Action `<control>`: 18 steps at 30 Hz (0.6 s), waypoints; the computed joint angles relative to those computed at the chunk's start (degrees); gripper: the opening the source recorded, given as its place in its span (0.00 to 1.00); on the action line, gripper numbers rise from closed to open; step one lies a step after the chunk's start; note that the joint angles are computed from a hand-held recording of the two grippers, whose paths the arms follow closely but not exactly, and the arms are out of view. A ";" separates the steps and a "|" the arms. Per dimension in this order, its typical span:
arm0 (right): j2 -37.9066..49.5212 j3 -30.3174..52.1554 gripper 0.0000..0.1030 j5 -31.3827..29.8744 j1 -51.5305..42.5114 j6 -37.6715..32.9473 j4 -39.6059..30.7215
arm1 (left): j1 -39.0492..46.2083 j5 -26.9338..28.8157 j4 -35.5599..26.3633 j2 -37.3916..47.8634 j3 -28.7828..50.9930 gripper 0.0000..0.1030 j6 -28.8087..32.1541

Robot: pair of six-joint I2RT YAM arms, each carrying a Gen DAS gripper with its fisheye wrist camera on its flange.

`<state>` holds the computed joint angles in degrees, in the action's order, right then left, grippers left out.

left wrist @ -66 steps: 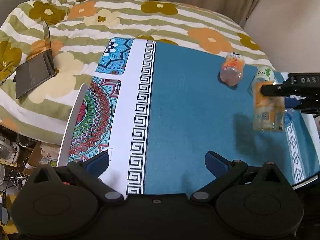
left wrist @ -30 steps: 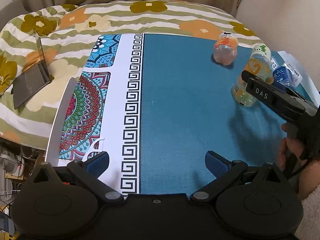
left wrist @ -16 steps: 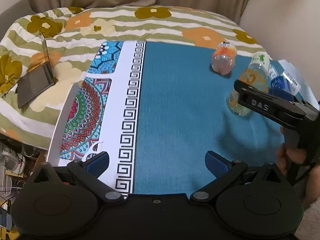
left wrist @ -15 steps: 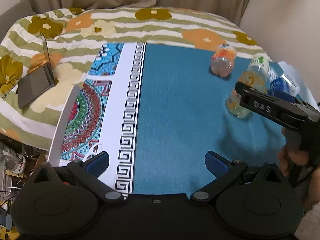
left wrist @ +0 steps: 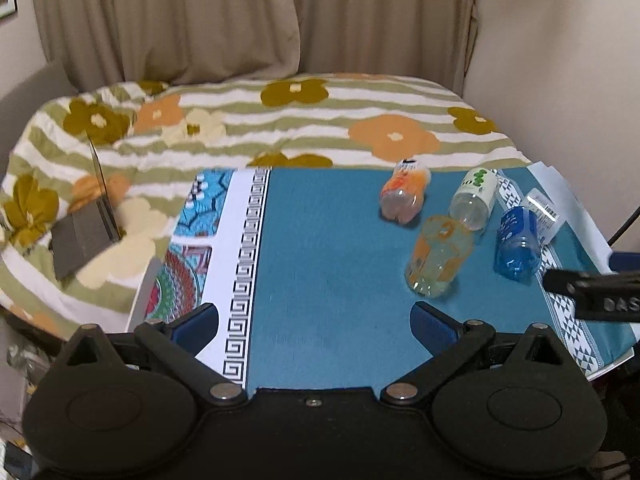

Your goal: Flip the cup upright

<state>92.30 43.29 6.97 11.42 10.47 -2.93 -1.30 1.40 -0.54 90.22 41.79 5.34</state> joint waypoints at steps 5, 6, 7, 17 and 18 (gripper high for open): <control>-2.39 -0.76 1.00 -1.58 -2.63 -1.58 -4.48 | -3.30 -2.95 2.58 -1.88 -2.53 1.00 -1.58; -2.72 -1.17 1.00 -2.12 -3.12 -1.78 -4.96 | -3.82 -3.46 2.90 -1.98 -2.85 1.00 -1.88; -3.11 -1.69 1.00 -2.63 -3.63 -2.00 -5.20 | -4.40 -3.95 3.20 -2.12 -3.21 1.00 -2.33; -5.64 -4.70 1.00 -3.58 -5.82 -2.37 -4.12 | -7.83 -6.39 6.25 -3.00 -6.25 1.00 -2.75; -5.54 -4.56 1.00 -3.61 -5.89 -2.43 -4.10 | -7.98 -6.54 6.30 -2.96 -6.29 1.00 -2.77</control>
<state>86.76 38.73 3.36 5.53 8.05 -7.03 -9.28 -5.14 5.76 87.26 35.51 2.57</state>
